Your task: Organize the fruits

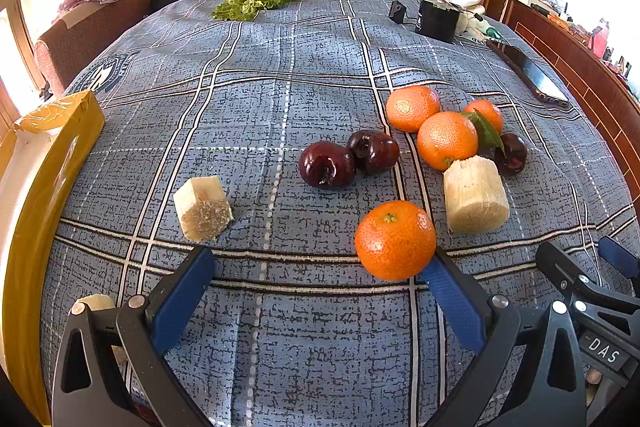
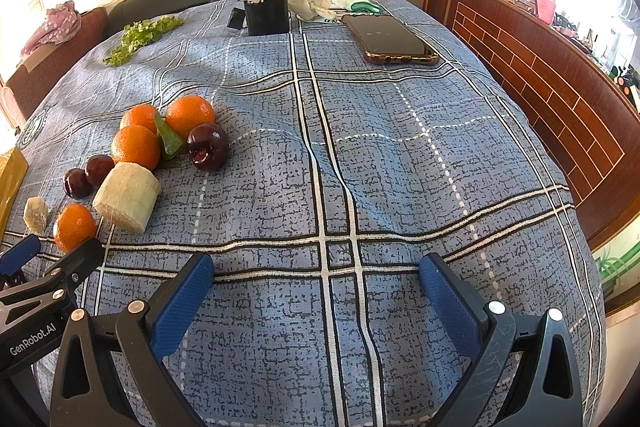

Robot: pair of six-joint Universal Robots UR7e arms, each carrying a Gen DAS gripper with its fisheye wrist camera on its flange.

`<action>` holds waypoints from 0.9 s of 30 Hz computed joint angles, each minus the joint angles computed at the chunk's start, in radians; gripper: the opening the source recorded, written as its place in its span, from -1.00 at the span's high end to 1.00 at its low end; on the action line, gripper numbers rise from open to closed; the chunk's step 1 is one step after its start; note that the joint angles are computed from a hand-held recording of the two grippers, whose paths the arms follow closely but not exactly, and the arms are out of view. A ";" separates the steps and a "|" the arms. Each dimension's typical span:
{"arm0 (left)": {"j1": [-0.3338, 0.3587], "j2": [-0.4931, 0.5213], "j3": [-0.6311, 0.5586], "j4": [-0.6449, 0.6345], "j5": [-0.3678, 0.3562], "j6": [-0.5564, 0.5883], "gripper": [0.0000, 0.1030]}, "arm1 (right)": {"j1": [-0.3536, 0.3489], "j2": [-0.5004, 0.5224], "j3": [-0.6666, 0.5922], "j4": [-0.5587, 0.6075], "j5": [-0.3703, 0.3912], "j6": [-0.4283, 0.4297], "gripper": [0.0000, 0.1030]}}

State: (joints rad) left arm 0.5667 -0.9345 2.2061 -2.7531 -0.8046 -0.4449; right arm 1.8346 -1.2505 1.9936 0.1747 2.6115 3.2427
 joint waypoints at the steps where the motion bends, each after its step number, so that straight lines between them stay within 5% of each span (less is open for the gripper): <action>1: 0.000 0.000 0.000 0.000 0.000 0.000 -0.99 | -0.004 -0.008 0.004 -0.001 -0.003 -0.005 -1.00; 27: 0.002 -0.004 -0.009 0.032 -0.016 0.002 -0.99 | 0.001 0.004 -0.002 -0.001 0.004 0.006 -1.00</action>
